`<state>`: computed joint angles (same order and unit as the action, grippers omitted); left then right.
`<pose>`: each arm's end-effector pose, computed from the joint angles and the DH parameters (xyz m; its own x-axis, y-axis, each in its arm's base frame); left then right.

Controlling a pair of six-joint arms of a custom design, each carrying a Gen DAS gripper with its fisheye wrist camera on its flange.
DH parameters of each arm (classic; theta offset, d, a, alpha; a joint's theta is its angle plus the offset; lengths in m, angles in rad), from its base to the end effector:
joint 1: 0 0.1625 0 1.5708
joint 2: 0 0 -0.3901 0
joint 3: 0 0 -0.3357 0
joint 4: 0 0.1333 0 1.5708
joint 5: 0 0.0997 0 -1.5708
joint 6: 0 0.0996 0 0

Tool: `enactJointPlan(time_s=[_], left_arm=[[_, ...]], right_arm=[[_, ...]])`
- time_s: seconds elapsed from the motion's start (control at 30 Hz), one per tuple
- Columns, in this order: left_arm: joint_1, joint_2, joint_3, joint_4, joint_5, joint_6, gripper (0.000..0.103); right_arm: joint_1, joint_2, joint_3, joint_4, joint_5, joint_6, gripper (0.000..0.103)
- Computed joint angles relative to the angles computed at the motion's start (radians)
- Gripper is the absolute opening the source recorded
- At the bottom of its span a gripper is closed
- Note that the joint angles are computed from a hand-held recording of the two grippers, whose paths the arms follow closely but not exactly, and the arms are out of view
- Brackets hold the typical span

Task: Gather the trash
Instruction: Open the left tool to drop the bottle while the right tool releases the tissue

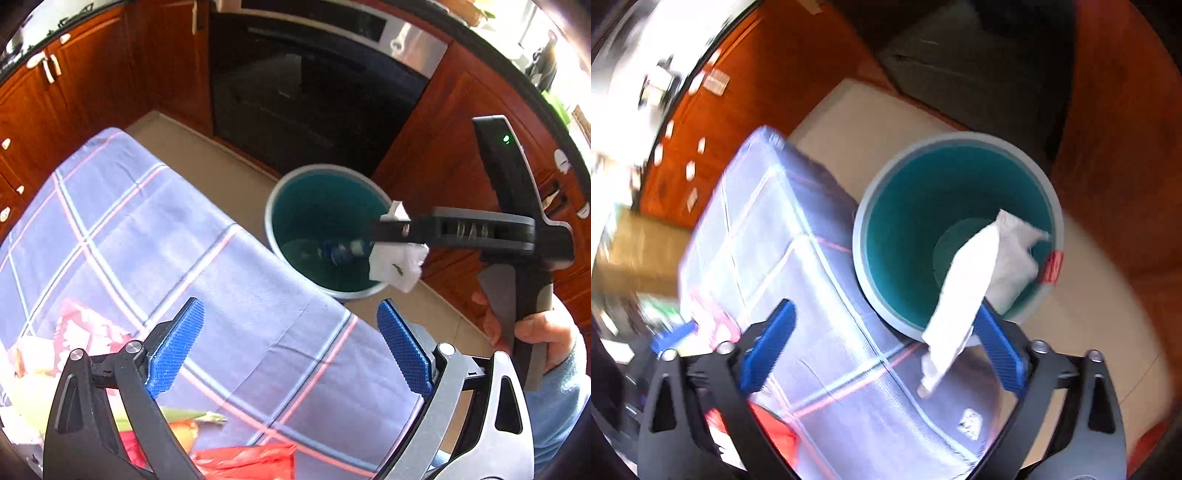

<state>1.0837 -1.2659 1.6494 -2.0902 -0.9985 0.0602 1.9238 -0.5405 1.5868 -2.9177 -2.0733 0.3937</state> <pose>-0.0866 -0.5636 0.3395 -0.7479 0.3807 -0.5437 0.5097 0.8542 -0.1030 0.2957 -0.5557 0.0188 -0.9316 0.1876 0.3112 0.0294 0.8926 -0.4499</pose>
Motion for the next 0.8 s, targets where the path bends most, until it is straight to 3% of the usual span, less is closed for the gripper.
enactJointPlan(time_s=[0.07, 0.13, 0.17, 0.23, 0.3, 0.4, 0.63, 0.8], left_arm=[[0.003, -0.009, -0.005, 0.0, -0.002, -0.015, 0.096], [0.005, -0.028, 0.005, -0.011, -0.013, -0.02, 0.097], [0.003, -0.04, 0.017, -0.019, -0.009, -0.018, 0.097], [0.003, -0.039, 0.019, -0.021, 0.007, -0.018, 0.097], [0.01, -0.035, 0.013, -0.018, 0.005, -0.013, 0.097], [0.022, 0.001, -0.014, -0.011, 0.006, -0.016, 0.097], [0.034, 0.108, -0.066, -0.007, -0.025, 0.016, 0.097], [0.042, 0.18, -0.098, -0.015, -0.06, 0.045, 0.097]], right_arm=[[-0.02, 0.011, -0.038, 0.034, 0.016, -0.04, 0.094], [-0.064, -0.002, -0.017, -0.036, 0.146, 0.041, 0.094], [-0.08, -0.001, -0.014, -0.019, 0.164, 0.069, 0.094], [-0.086, 0.016, -0.056, 0.092, 0.102, 0.093, 0.094], [-0.102, 0.01, -0.047, 0.119, 0.125, 0.096, 0.094], [-0.111, -0.011, -0.013, 0.103, 0.123, 0.089, 0.094], [-0.125, -0.084, 0.121, 0.003, 0.212, 0.095, 0.094], [-0.12, -0.101, 0.103, 0.002, 0.268, 0.127, 0.094]])
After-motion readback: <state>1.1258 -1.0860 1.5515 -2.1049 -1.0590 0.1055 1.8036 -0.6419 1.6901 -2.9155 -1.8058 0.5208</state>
